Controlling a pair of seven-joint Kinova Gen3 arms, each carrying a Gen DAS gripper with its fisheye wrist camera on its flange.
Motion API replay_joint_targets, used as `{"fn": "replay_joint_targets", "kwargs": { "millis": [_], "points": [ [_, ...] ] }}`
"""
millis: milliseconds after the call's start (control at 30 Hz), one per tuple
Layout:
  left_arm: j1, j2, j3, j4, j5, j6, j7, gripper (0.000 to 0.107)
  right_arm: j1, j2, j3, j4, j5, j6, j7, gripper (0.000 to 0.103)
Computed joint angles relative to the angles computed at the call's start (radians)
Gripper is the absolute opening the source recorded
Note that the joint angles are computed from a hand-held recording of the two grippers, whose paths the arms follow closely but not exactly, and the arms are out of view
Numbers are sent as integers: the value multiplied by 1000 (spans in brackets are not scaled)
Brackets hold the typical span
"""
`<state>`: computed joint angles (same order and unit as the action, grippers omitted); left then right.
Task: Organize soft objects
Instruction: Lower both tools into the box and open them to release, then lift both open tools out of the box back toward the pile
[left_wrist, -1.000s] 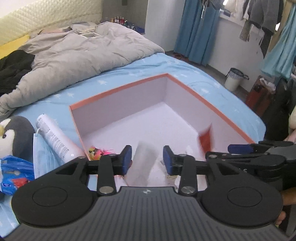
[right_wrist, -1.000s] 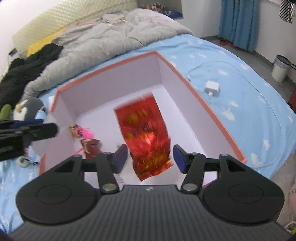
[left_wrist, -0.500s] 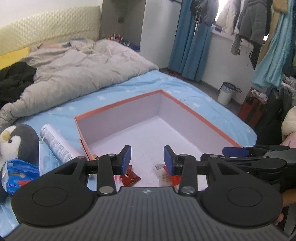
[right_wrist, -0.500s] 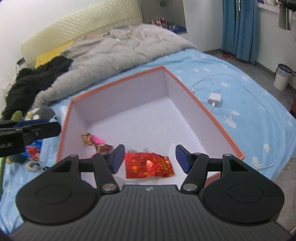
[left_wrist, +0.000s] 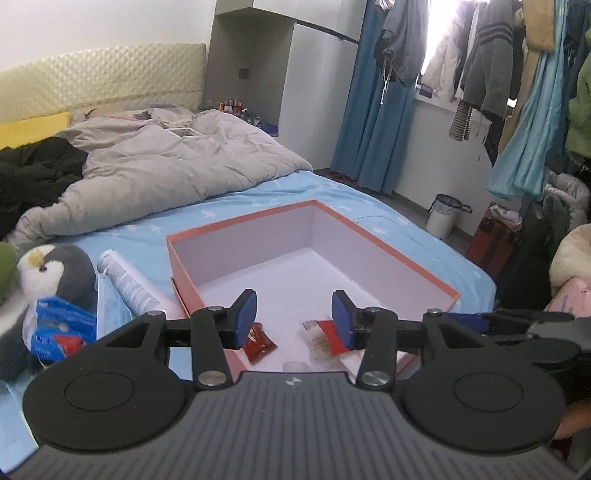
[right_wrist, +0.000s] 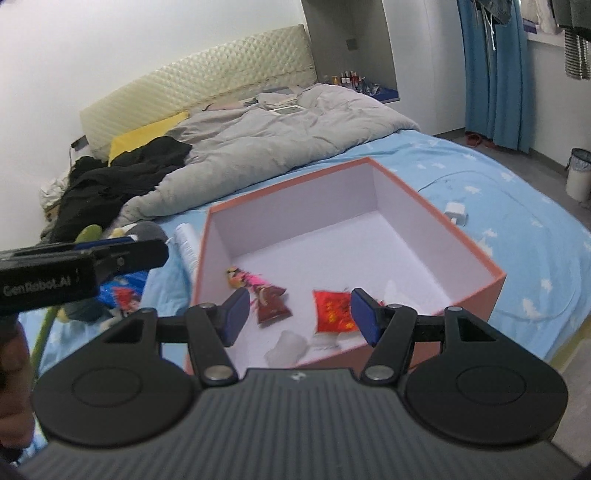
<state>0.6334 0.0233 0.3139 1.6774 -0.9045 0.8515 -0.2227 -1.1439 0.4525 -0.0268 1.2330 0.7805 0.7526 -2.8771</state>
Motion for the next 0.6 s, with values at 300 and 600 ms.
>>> {"fn": "replay_joint_targets", "kwargs": {
  "millis": [300, 600],
  "points": [
    [19, -70, 70, 84, -48, 53, 130, 56, -68, -32, 0, 57, 104, 12, -104, 63],
    [-7, -145, 170, 172, -63, 131, 296, 56, -93, -38, -39, 70, 144, 15, -173, 63]
  ]
}}
